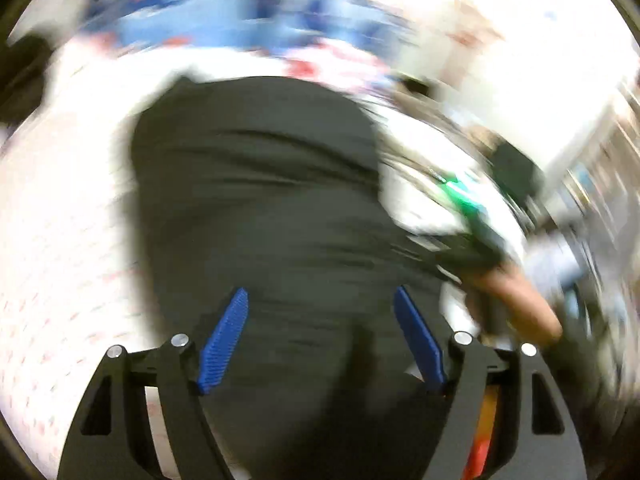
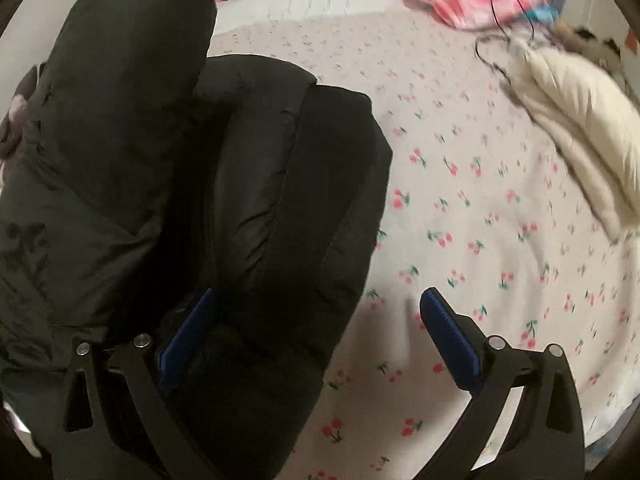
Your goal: Fold large clothes
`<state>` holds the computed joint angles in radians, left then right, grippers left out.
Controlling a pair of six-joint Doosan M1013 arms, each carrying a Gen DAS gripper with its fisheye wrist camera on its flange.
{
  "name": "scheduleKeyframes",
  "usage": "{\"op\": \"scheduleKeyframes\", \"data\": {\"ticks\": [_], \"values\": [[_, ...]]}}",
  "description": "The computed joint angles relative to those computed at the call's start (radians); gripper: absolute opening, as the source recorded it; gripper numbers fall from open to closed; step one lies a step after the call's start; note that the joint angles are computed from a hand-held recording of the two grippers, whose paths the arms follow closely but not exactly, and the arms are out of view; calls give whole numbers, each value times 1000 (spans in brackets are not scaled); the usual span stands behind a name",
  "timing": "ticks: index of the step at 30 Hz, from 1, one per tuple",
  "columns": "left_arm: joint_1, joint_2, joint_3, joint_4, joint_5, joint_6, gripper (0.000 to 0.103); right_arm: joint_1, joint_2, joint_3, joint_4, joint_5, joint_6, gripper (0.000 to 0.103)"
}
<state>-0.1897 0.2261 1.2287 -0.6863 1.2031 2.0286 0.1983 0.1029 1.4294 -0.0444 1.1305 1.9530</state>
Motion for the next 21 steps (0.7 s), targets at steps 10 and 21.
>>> {"op": "scheduleKeyframes", "data": {"ticks": [10, 21], "values": [[-67, 90, -84, 151, -16, -89, 75, 86, 30, -159, -77, -122, 19, 96], [69, 200, -139, -203, 217, -228, 95, 53, -11, 73, 8, -192, 243, 97]]}}
